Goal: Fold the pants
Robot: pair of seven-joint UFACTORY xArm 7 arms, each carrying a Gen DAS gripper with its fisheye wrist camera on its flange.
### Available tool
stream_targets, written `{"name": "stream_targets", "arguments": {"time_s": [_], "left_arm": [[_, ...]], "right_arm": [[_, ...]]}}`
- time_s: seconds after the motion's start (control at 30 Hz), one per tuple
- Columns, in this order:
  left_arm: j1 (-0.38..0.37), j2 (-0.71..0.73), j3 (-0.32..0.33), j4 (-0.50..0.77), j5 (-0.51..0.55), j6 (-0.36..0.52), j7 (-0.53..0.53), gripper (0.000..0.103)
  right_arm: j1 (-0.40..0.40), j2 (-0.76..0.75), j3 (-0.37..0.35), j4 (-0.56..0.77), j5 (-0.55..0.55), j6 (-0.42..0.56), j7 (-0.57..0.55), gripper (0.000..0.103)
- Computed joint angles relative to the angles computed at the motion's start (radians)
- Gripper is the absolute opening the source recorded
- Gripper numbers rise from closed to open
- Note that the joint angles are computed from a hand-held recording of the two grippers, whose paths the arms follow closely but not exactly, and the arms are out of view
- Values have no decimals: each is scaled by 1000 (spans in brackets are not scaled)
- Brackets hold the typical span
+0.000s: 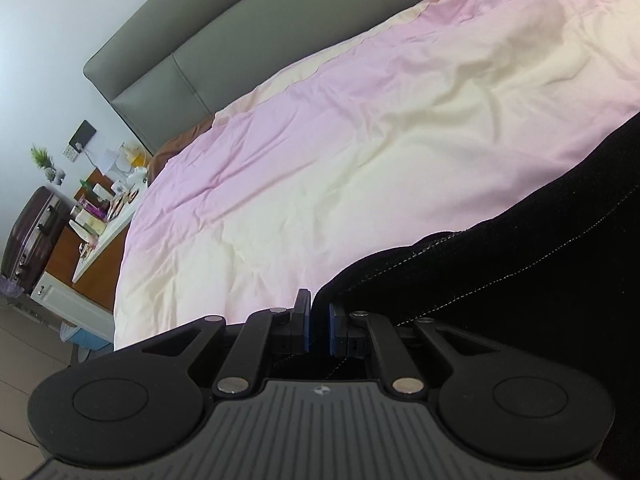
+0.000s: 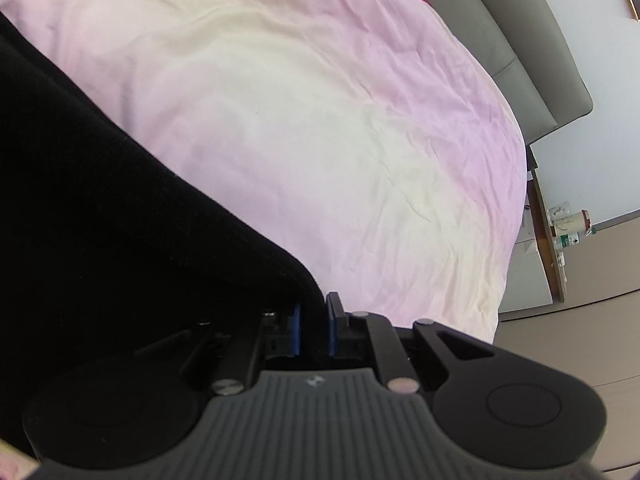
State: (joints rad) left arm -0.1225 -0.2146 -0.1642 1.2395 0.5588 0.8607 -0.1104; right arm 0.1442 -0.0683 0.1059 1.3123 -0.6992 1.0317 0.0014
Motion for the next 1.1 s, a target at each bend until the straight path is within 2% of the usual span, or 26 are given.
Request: {"name": "stream_targets", "arguments": {"time_s": [0.1, 0.2, 0.27, 0.3, 0.33, 0.37, 0.4, 0.47, 0.5, 0.6, 0.7, 0.87, 1.0, 1.07, 1.1], "left_arm": [[-8, 80, -8, 50, 19, 63, -4, 10], [-25, 83, 5, 15, 49, 44, -14, 12], [-31, 77, 13, 3, 42, 44, 7, 31], [-32, 68, 20, -3, 29, 36, 13, 48], [-31, 58, 27, -7, 6, 26, 17, 57], [-29, 46, 37, -6, -35, 15, 27, 71], [-27, 32, 45, -4, -75, 8, 38, 74], [-20, 2, 54, 1, -138, -1, 47, 75], [-17, -17, 58, 2, -172, 2, 56, 75], [-4, -98, 64, -20, -249, 24, 69, 76], [21, -203, 70, -81, -283, 61, 86, 76], [84, -359, 119, -177, -385, 165, 56, 79], [128, -466, 154, -281, -450, 179, 19, 87], [151, -491, 165, -331, -471, 166, -6, 87], [162, -491, 168, -346, -480, 167, -20, 80]], "right_arm": [[10, 75, 0, 45, -19, 23, 29, 6], [31, 109, -9, 46, -42, 37, 16, 7], [43, 116, -15, 44, -55, 40, 16, 9], [47, 115, -18, 44, -60, 42, 21, 14], [48, 111, -21, 44, -56, 40, 24, 18], [49, 104, -24, 43, -59, 39, 28, 31], [48, 91, -26, 34, -64, 34, 39, 48], [37, 56, -31, 20, -36, 16, 66, 62], [28, 30, -34, 13, -3, 6, 91, 63], [-6, -61, -38, -33, 77, -21, 152, 63], [-43, -177, -38, -109, 170, -32, 187, 63], [-82, -371, -13, -283, 274, -6, 177, 62], [-87, -487, 16, -417, 331, 10, 171, 58], [-81, -524, 32, -457, 360, 21, 172, 58], [-79, -540, 41, -471, 369, 25, 175, 58]]}}
